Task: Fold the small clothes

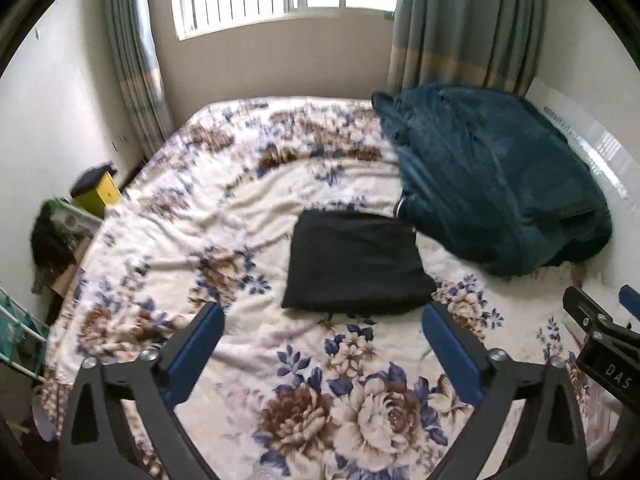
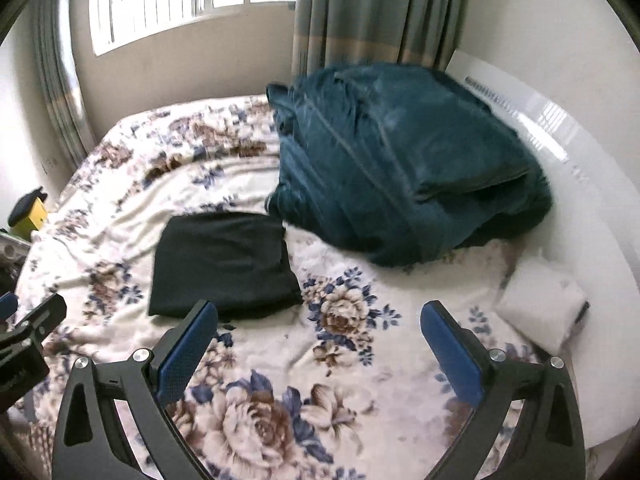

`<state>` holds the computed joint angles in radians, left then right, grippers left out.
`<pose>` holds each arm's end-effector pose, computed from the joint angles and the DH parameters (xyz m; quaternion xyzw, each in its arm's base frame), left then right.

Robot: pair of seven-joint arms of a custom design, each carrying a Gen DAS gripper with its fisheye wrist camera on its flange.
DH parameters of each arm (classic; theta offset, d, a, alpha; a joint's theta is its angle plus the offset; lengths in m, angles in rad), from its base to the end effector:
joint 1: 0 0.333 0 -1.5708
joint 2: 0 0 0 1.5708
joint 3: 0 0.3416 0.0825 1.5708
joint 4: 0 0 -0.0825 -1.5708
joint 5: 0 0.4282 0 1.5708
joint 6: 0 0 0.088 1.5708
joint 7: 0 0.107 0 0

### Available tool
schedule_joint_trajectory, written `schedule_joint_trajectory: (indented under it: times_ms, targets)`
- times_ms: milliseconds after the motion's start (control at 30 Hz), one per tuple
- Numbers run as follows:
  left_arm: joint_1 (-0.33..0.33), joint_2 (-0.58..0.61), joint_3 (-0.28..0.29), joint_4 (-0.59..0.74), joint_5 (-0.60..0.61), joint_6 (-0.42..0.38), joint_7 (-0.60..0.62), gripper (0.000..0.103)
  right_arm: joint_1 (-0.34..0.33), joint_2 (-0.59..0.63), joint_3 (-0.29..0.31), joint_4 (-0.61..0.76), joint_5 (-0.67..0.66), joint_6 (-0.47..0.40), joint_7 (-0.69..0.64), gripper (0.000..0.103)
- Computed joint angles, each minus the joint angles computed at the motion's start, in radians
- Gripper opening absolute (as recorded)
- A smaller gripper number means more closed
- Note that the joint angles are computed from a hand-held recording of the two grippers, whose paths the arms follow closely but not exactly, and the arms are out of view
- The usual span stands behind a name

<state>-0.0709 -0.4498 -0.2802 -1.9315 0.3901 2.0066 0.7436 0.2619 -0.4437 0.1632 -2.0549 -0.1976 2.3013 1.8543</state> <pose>0.4470 -0.1788 0.7451 -0.7805 0.5193 -0.1878 0.2930 0.4470 0.2185 0.7128 -0.7328 0.5805 -0.2536 0.2485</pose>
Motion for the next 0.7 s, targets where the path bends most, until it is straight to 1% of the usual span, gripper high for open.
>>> schedule_joint_trajectory:
  times_ms: [67,133,167,300,400,567,700]
  targets:
    - [-0.007,-0.027,-0.023,0.047,0.004,-0.064,-0.005,0.102,0.010,-0.064,-0.010,0.008,0.015,-0.041,-0.027,0.103]
    - [-0.013,-0.045,-0.039,0.089,0.002,-0.111,-0.009,0.102,0.016,-0.133,-0.018,0.022,0.033,-0.087,-0.056,0.103]
    - [-0.016,-0.051,-0.046,0.113,-0.001,-0.136,-0.012,0.102,0.013,-0.152,-0.018,0.028,0.039,-0.102,-0.064,0.103]
    - [-0.020,-0.060,-0.085,0.211,0.012,-0.232,-0.017,0.102,0.014,-0.229,-0.037,0.093,0.097,-0.205,-0.108,0.103]
    - [-0.022,-0.068,-0.110,0.258,0.026,-0.277,-0.030,0.102,0.006,-0.270,-0.041,0.135,0.121,-0.249,-0.142,0.103]
    - [-0.021,-0.085,-0.143,0.310,0.050,-0.328,-0.043,0.102,-0.003,-0.327,-0.043,0.183,0.157,-0.319,-0.188,0.103]
    - [-0.026,-0.106,-0.154,0.321,0.045,-0.348,-0.048,0.102,-0.013,-0.359,-0.045,0.211,0.180,-0.362,-0.212,0.103]
